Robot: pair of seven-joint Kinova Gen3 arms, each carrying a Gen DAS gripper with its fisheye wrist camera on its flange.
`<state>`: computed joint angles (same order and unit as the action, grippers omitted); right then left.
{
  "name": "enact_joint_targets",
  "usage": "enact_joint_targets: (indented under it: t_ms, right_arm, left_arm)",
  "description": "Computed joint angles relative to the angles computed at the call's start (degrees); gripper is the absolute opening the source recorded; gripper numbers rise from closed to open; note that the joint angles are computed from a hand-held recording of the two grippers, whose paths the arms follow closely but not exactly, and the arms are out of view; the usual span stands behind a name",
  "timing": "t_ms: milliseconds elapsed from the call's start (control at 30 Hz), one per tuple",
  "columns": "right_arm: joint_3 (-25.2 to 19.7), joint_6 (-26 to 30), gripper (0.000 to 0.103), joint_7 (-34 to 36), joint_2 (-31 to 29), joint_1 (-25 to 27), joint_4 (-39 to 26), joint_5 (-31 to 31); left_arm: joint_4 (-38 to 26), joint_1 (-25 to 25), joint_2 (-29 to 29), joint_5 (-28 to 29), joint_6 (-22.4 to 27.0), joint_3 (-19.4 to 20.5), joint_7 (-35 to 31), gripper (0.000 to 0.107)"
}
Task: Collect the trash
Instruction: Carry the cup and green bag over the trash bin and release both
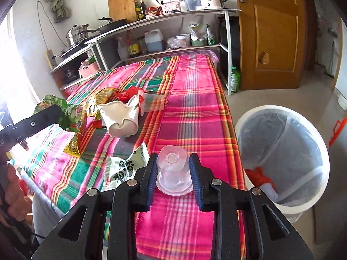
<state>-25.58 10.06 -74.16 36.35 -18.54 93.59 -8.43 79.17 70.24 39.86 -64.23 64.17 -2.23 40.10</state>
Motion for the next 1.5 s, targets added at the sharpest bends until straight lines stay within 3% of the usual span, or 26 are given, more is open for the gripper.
enact_joint_targets:
  t_ms: [167,333,433,733,1033,1500]
  right_arm:
    - [-2.8,0.6,0.031,0.9,0.7,3.4,0.0,-1.6]
    - [3.6,-5.8,0.031,-0.6,-2.6,-2.5,3.8,2.2]
    - [0.5,-5.7,0.031,-0.8,-2.3,0.1,3.6,2.9]
    - [-2.3,-7.0,0.031,-2.8,-3.3,4.1,4.6,4.3]
    - [-2.0,-9.3,0.031,-6.3,-4.7,7.7,6.4,6.0]
    - [0.4,-10.5,0.031,-11.7,-4.5,11.3,6.9,8.4]
  left_arm:
    - [-0.9,-0.6,0.5,0.2,-1.7,0.1,-1.2,0.038]
    - [-1.3,-0.8,0.9,0.4,-3.4,-0.4,-2.0,0.038]
    - [-1.4,-0.8,1.1,0.5,-4.4,-0.8,-2.3,0.038]
    - [-3.1,-1.5,1.6,0.4,-7.5,-1.5,-5.4,0.038]
    - [-10.5,-3.5,4.7,2.6,-13.2,-3.1,-15.6,0.038]
    - [-27.0,-7.6,12.7,14.6,-19.8,-5.0,-36.1,0.038]
